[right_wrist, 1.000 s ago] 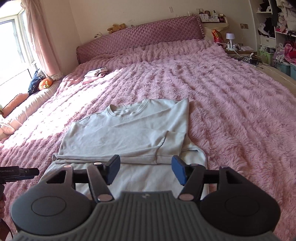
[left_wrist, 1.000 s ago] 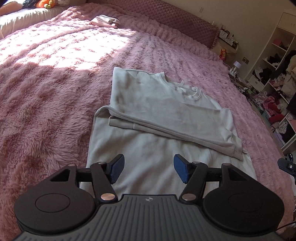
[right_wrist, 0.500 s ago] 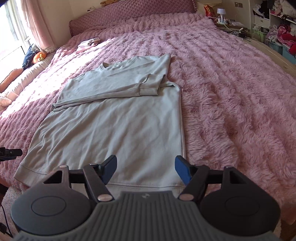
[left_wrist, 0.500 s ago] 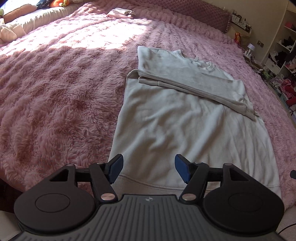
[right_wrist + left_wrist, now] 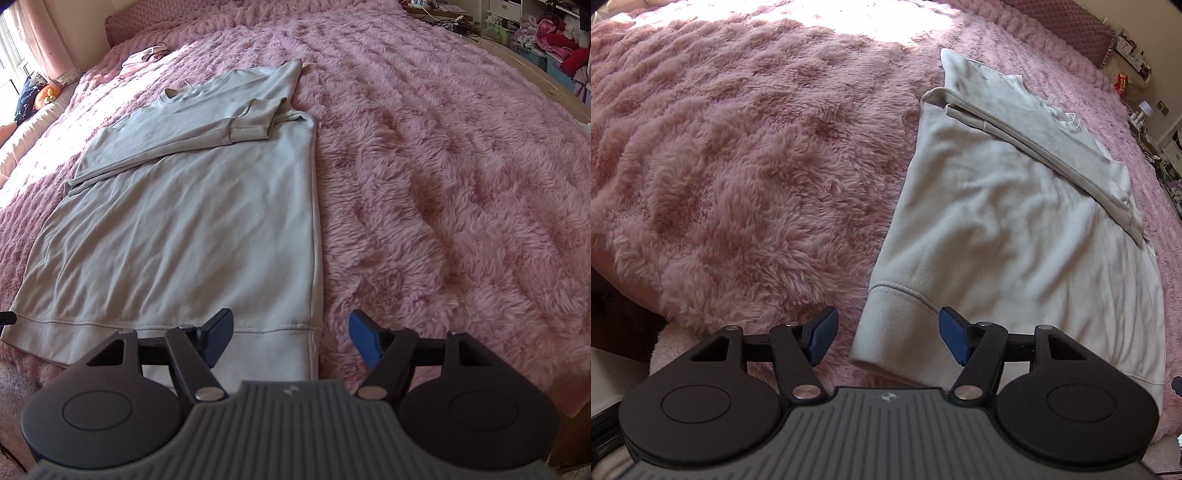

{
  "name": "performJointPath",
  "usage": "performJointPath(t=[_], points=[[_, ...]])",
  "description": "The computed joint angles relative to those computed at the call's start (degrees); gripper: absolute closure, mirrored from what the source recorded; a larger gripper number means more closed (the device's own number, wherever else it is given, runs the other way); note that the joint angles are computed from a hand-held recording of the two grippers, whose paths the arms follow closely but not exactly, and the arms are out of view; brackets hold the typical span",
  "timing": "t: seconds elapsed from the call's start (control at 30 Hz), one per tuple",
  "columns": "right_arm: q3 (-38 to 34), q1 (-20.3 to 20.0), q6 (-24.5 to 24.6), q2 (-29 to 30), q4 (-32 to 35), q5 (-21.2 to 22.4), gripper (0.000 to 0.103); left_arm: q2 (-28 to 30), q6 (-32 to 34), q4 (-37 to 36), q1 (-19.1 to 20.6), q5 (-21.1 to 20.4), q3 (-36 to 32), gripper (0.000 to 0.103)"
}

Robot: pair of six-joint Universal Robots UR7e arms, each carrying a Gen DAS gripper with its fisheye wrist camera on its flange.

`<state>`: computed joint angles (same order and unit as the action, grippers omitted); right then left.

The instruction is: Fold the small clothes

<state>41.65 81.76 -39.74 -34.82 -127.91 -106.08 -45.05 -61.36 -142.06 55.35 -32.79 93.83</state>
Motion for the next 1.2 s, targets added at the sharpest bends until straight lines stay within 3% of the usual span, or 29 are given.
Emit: performJointPath(t=[0.2,0.43,0.53,0.63,0.8,0.83,0.93,1.0,1.07,1.2], points=[[-2.9,0.0,0.1,1.6,3.5,-1.2,0.037,-0.4,2.0,-12.0,1.4,-6.3,3.0,0.032],[-5.4,0.0,0.7,2.7,7.2,-1.2,0.038,-0.4,3.1,-14.6,2.8,-9.8,2.9,0.032],[-8.2,-0.1,2.7,3.8,12.3,-1.8,0.047,-0.9,4.1,-18.1,3.4,-11.5,4.1,0.032],[-9.2,-0.2,4.2,4.3,15.2,-2.4,0.048,-1.5,5.1,-23.1,3.9,-13.5,6.1,0.032],[-8.0,-0.4,5.7,3.6,15.3,-1.9,0.055,-2.0,6.1,-30.9,4.9,-17.0,8.5,0.032],[-8.4,-0.4,6.3,3.7,15.9,-1.6,0.060,-2.0,6.5,-32.8,5.1,-18.0,8.9,0.034],[-9.5,-0.6,7.7,3.9,17.4,-0.6,0.063,-1.9,8.2,-38.6,6.5,-23.7,10.2,0.042],[-11.1,-0.7,8.8,4.4,18.7,-0.1,0.063,-1.9,8.5,-38.5,7.0,-25.1,10.1,0.051],[-12.7,-0.8,10.9,5.3,19.3,-0.7,0.045,-2.0,7.6,-38.5,7.5,-25.2,10.3,0.054],[-16.9,-1.3,13.9,7.4,23.2,0.1,0.048,-2.0,5.2,-42.2,8.5,-27.2,11.4,0.057]])
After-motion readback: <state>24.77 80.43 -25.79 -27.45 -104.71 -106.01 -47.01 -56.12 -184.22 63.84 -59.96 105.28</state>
